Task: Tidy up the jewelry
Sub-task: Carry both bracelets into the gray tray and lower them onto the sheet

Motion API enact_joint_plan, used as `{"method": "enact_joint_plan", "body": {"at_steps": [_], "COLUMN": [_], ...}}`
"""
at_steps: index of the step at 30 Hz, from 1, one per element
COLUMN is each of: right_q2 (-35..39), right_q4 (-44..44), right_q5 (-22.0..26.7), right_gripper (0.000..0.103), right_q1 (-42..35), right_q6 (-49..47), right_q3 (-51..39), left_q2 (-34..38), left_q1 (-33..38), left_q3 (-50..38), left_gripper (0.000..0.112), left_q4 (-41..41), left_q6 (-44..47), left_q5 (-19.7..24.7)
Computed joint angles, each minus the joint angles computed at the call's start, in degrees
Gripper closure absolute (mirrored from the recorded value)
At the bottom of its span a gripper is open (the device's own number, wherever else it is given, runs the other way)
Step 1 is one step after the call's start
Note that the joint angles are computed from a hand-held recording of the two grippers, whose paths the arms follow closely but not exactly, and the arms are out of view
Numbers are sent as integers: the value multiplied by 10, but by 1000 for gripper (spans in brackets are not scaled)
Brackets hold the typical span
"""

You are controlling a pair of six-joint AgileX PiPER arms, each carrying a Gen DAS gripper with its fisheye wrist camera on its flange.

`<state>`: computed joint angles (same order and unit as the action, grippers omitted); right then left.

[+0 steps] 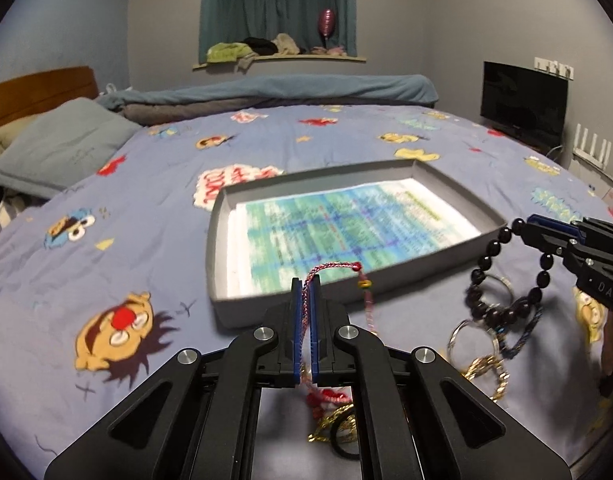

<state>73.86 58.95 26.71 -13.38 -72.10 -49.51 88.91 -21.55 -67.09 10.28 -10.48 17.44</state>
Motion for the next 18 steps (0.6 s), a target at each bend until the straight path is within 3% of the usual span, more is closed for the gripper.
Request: {"method": "enact_joint_plan", "body": {"at_steps": [4, 8, 12, 18], "right_q2": [-5, 7, 44, 129], "right_q4": [-35, -54, -73, -161], "right_q5": [7, -6, -3, -5], "right_gripper": [89, 89, 89, 89], "right_q1": [13, 24, 31, 60], "right_q6": [34, 60, 102, 185], "right_q3": [-32, -72, -136, -250], "left_q2": [2, 24, 66, 172], "left_q1": [-3, 14, 29, 50], "left_q3": [-37, -102, -179, -350], "left_gripper": [108, 108, 108, 108], "left_q4": [31, -24, -41, -111], "left_q6": [-9, 53, 83, 171], "left_q5": [24, 55, 86, 177]}}
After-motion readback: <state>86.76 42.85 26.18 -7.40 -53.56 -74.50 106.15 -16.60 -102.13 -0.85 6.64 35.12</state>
